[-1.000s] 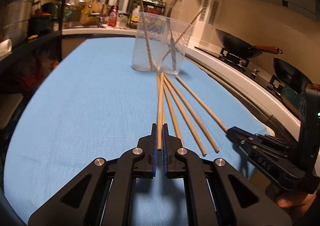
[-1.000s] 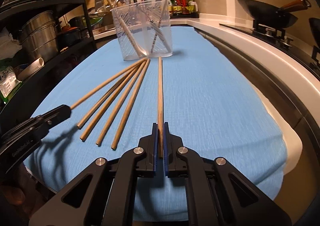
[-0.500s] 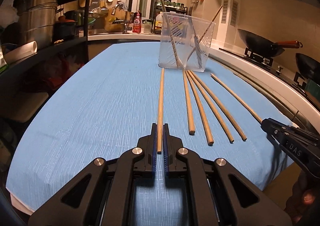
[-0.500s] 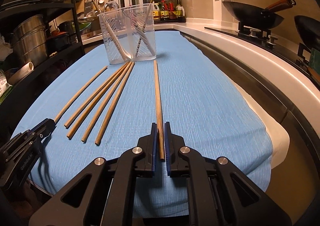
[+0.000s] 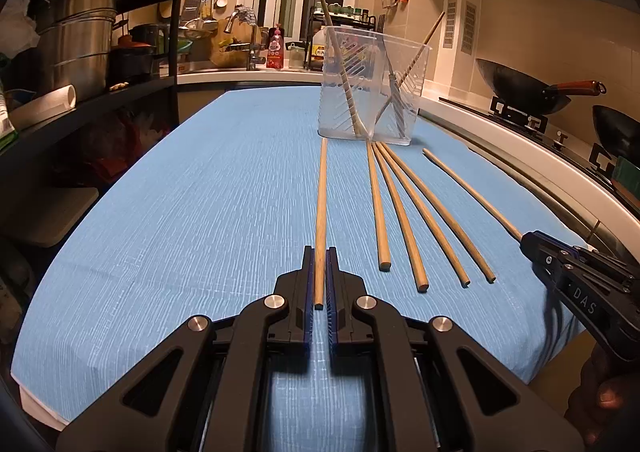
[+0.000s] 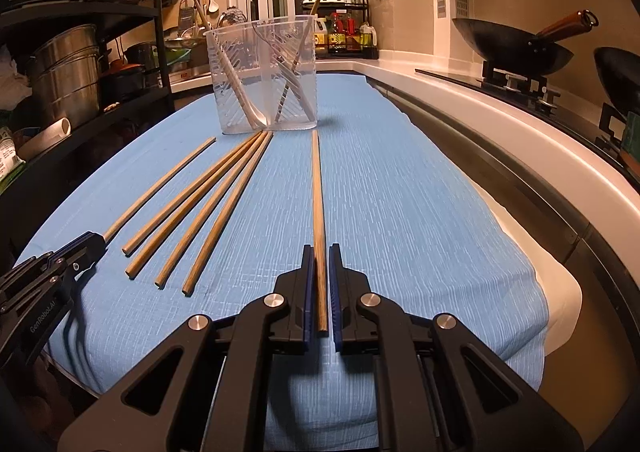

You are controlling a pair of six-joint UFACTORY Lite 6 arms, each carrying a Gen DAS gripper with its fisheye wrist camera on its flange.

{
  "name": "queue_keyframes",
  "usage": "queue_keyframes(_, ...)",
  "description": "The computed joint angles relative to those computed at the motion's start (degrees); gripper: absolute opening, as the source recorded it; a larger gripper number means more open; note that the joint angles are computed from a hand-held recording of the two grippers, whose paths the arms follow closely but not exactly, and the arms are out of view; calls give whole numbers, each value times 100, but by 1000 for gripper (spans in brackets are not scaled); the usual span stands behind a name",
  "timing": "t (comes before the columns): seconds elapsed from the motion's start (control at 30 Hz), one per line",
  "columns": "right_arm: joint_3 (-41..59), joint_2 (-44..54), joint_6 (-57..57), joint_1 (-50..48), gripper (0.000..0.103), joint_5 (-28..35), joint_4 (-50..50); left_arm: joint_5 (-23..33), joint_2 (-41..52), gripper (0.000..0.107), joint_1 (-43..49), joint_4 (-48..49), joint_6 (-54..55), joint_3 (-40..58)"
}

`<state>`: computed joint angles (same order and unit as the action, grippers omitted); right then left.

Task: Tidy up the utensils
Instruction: 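Grasp a chopstick from the pile with the left tool while the right tool grasps another, then lift the chopstick with the left tool while the right tool carries its chopstick to the cup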

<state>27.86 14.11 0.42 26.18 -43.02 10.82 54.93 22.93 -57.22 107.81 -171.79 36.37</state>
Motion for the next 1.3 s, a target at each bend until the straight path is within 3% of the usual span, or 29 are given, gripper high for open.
queue_keyframes(0.87, -27, 61, -148, 58, 7, -157, 84, 15, -55, 6, -22, -184, 269, 37)
queue_keyframes(1.1, 35, -104, -30, -78, 6, 243, -131, -80, -95, 5, 39, -173, 371, 78)
queue_keyframes(1.3, -217, -810, -240, 0, 6, 541, 46, 102, -257, 5, -50, -317, 658, 123)
